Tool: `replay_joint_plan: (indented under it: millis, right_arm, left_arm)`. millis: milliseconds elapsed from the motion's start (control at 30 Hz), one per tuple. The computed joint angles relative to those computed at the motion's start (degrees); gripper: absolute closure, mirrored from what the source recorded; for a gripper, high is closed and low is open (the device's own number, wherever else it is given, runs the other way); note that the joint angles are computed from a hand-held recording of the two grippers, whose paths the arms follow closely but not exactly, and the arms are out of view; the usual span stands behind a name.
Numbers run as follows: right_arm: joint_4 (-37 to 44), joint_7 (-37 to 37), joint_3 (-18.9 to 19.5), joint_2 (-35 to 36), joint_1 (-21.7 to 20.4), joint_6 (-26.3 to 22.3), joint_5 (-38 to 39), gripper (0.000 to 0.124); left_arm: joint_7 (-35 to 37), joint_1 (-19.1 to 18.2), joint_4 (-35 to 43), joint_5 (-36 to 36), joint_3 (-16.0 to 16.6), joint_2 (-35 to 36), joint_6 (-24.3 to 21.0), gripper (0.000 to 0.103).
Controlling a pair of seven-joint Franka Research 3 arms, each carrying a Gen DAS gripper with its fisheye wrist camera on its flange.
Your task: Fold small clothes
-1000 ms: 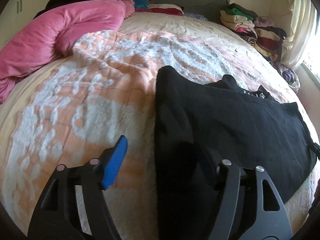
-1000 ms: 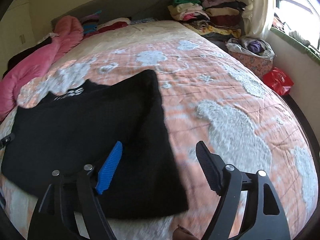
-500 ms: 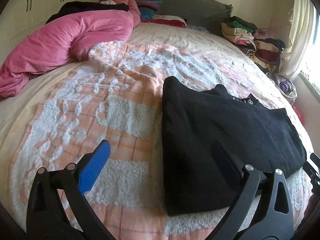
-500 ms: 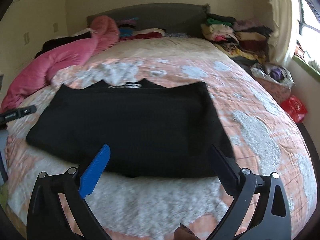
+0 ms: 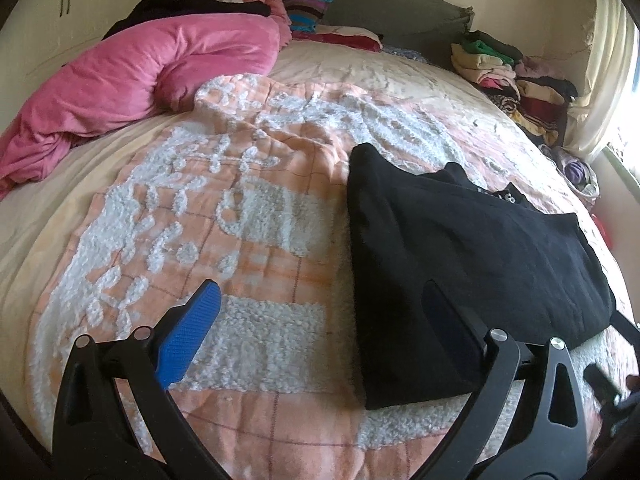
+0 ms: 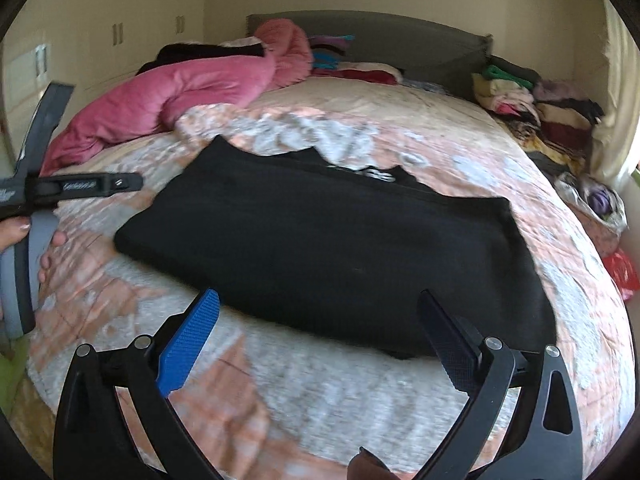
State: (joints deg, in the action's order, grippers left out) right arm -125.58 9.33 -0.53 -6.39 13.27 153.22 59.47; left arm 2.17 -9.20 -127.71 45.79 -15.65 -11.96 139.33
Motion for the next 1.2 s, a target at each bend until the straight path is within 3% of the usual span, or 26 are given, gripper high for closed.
replay_joint_plan:
  millis: [333, 567, 933, 1133, 1200]
  right_arm:
    - [-1.9, -3.3, 2.6, -0.8, 4.1, 1.3, -1.2, 0.025]
    - [-2.5, -6.8, 3.9, -0.4, 7.1, 4.5, -1.2, 0.025]
    - [-2.2, -11.0, 5.4, 2.2, 9.7, 10.9, -1.1, 0.025]
    - [-1.9, -3.6, 7.0, 5.8, 9.8, 18.1, -10.2, 0.025]
    - [-1.0, -0.9, 7.2, 7.1, 9.4, 18.1, -12.5, 0.025]
  left_arm:
    - [-1.6, 1.0, -2.1, -2.0, 0.5, -1.9, -0.4, 0.009]
    - [-2.3, 2.0, -3.1, -1.7, 0.5, -2.8, 1.7, 0.009]
    - [3.4, 2.2, 1.9, -3.5, 1.5, 1.3, 2.2, 0.009]
    - [6.6, 1.8, 5.2, -4.2, 2.5, 4.6, 1.7, 0.009]
    - [7.7, 1.8, 5.9, -4.8, 2.9, 5.4, 1.6, 0.009]
